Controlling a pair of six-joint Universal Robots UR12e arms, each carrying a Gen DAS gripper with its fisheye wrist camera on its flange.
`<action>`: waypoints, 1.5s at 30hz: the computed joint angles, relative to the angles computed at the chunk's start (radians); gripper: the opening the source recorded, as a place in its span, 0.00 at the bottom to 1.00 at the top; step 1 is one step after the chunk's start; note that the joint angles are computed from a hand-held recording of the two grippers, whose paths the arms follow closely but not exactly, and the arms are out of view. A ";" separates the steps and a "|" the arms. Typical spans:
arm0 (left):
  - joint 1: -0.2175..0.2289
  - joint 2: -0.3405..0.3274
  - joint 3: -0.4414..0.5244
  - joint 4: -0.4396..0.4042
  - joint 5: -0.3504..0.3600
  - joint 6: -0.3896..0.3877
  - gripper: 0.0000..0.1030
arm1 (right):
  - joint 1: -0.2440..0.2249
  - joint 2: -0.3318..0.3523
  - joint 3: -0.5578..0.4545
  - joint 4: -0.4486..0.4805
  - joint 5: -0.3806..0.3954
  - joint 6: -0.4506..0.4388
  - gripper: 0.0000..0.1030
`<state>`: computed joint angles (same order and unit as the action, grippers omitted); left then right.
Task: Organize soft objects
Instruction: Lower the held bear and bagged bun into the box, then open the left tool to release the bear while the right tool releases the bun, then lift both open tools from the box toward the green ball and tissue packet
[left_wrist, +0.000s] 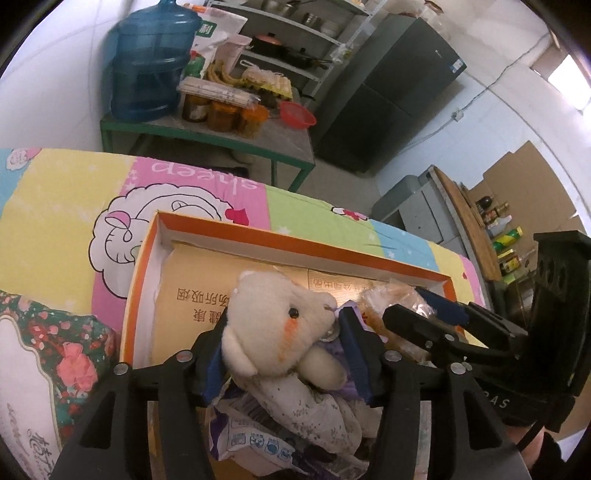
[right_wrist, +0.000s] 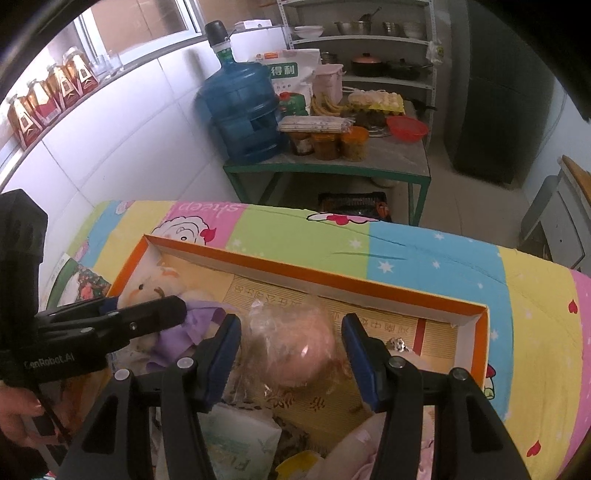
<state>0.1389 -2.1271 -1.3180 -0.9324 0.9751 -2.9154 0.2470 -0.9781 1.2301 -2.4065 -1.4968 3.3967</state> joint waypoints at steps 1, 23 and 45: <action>-0.001 0.000 0.000 0.000 0.003 0.002 0.57 | -0.001 -0.002 0.003 -0.004 0.002 0.002 0.55; 0.007 0.043 -0.040 0.116 -0.012 0.020 0.67 | 0.008 -0.042 0.035 -0.075 -0.028 0.035 0.63; 0.063 0.158 -0.110 0.088 -0.187 0.161 0.67 | 0.065 -0.149 0.118 -0.158 -0.132 0.150 0.63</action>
